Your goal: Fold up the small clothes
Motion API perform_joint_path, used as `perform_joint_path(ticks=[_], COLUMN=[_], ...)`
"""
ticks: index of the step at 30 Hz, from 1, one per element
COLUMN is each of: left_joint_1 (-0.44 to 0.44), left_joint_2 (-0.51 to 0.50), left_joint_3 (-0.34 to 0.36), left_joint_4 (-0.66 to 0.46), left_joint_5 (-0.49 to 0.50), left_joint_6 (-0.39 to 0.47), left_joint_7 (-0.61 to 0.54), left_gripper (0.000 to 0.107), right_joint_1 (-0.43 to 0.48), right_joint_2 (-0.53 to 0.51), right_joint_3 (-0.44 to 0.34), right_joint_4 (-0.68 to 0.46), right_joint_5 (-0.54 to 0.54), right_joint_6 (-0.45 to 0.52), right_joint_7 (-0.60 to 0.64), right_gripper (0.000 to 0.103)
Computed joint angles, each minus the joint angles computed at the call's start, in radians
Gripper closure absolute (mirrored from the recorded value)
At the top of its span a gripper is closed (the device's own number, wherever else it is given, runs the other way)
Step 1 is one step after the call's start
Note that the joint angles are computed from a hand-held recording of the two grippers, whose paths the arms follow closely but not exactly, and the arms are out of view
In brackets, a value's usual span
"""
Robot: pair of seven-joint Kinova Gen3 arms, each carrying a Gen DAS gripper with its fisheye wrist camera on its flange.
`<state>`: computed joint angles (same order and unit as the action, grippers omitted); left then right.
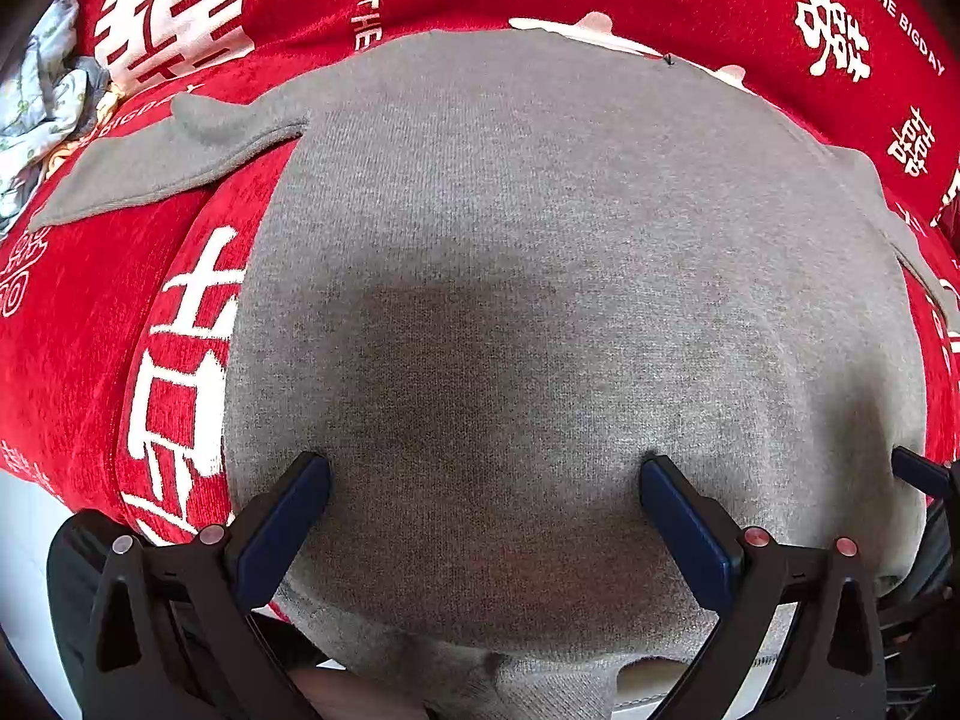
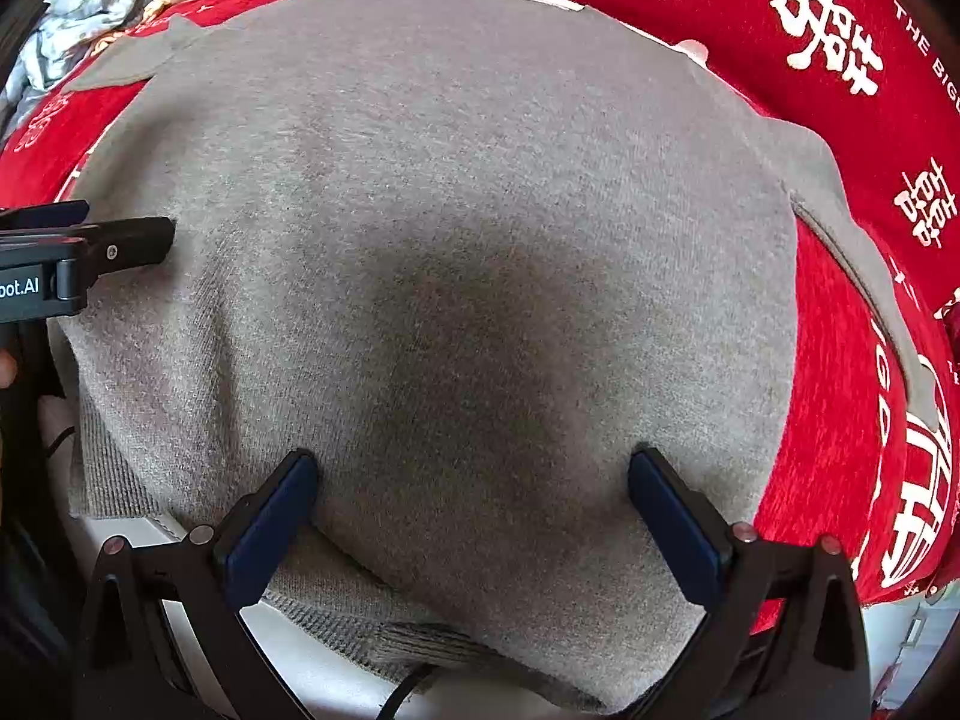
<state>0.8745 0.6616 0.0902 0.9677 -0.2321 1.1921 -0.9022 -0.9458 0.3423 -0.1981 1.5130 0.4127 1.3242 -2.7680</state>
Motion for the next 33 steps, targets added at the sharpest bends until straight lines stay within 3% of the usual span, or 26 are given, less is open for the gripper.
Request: perform_joint_path(ticks=[33], left_joint_1=[-0.013], left_joint_2=[0.003], left_joint_3=[0.002], left_joint_4=[-0.01], left_joint_5=[0.017], left_joint_6=[0.004], left_joint_7=[-0.038], left_gripper=[0.004], right_joint_1=[-0.019], right_joint_2=[0.0], right_joint_3=[-0.005], right_joint_4=[0.007], right_joint_5=[0.009], right_joint_6=[0.008], right_joint_7=[-0.021], right_gripper=[0.0])
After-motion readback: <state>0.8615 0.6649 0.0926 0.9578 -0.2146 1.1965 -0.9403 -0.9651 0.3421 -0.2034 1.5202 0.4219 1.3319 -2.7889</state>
